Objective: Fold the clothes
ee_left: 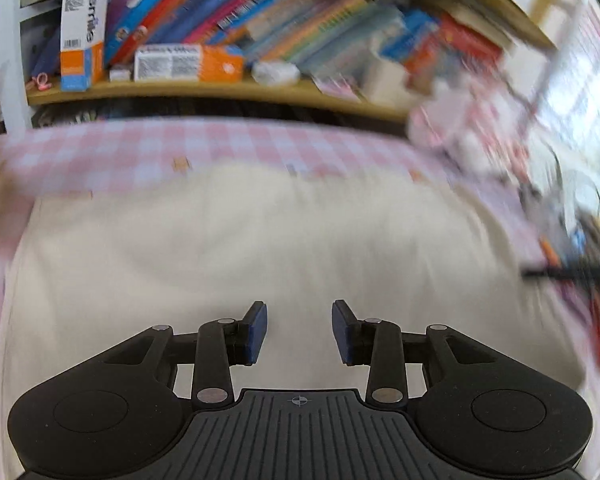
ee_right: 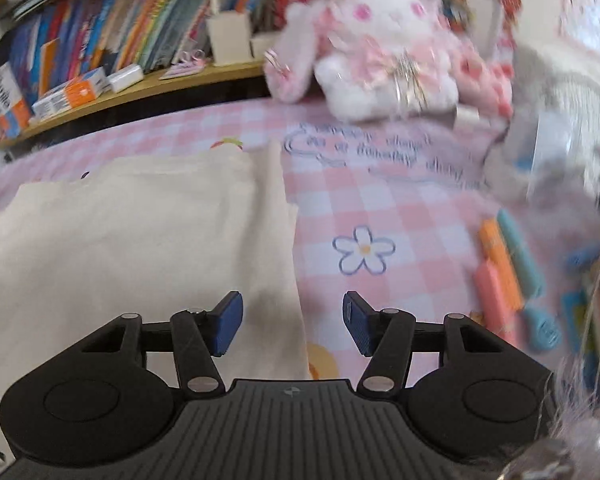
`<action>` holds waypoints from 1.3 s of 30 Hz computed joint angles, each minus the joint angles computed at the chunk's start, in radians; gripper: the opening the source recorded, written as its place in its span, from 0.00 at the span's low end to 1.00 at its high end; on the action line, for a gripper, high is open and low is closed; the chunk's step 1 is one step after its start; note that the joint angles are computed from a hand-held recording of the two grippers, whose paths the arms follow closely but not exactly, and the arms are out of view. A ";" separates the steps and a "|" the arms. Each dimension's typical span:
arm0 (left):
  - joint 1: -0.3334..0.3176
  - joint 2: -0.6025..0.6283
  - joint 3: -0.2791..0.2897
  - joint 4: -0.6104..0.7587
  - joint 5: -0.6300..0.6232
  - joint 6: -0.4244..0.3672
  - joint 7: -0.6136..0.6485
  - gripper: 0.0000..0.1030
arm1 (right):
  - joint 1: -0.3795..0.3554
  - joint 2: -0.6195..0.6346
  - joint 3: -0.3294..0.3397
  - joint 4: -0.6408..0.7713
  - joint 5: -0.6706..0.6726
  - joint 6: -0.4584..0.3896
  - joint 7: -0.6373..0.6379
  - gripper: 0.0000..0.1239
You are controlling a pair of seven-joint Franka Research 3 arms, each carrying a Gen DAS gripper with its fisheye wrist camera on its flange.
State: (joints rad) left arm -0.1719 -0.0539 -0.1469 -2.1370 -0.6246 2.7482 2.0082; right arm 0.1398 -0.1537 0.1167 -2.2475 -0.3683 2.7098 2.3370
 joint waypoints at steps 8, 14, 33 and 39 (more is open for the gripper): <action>-0.068 -0.146 0.057 -0.195 -0.070 0.058 -0.058 0.36 | -0.042 -0.089 0.059 -0.050 -0.088 0.038 0.099 0.03; -0.055 -0.205 0.045 -0.251 0.085 0.122 -0.237 0.45 | 0.019 -0.111 -0.024 -0.084 0.163 -0.025 -0.072 0.29; -0.010 -0.356 0.026 -0.451 0.466 0.174 -0.772 0.50 | 0.100 -0.409 -0.014 -0.342 0.598 -0.082 -0.486 0.08; -0.128 -0.358 0.102 -0.447 0.481 0.165 -0.738 0.51 | 0.006 -0.498 0.056 -0.367 0.489 -0.127 -0.403 0.08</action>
